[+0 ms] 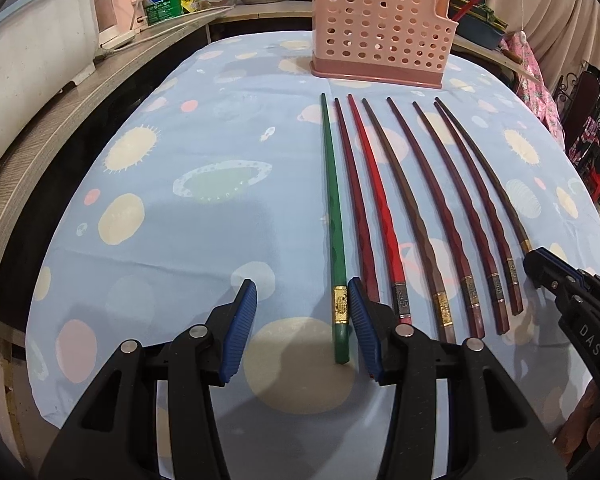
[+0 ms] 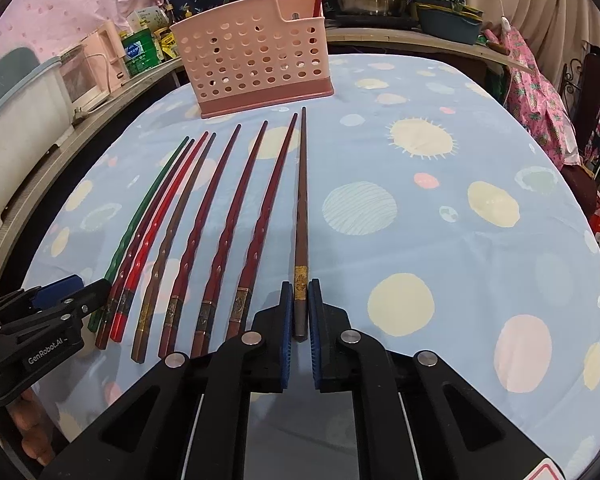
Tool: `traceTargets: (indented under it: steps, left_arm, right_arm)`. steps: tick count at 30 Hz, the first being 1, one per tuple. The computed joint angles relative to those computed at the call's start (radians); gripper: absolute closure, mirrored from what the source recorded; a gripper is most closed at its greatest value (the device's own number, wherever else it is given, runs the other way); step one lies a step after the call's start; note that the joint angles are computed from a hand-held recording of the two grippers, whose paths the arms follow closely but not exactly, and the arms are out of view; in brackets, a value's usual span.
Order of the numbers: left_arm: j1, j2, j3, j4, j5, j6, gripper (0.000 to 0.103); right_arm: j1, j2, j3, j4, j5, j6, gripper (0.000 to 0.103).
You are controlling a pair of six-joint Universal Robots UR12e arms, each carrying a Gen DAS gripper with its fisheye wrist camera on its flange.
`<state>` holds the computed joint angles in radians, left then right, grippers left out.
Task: Organize utensils
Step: 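Close the left tool on the other green chopstick while the right tool grasps a brown chopstick, then lift both chopsticks and carry them above the pink holder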
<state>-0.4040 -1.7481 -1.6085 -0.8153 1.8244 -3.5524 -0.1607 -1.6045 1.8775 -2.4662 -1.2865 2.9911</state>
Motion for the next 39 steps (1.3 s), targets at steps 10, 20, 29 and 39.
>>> traceTargets:
  steps: [10,20,29,39]
  left_arm:
    - [0.004,0.003,-0.005,0.011,-0.013,0.005,0.066]
    - [0.017,0.014,-0.01,0.014,-0.081,0.01,0.096]
    - [0.016,0.04,0.002,0.043,-0.087,0.014,0.096]
    - [0.031,0.042,0.074,0.114,-0.07,0.034,0.096]
  right_arm:
    - [-0.006,-0.008,0.006,0.007,0.009,0.01,0.096]
    - [-0.015,-0.022,0.011,0.012,0.012,0.018,0.096]
    - [-0.047,-0.055,0.002,-0.023,0.054,0.039,0.096]
    - [-0.07,-0.05,-0.077,-0.095,0.116,0.089,0.096]
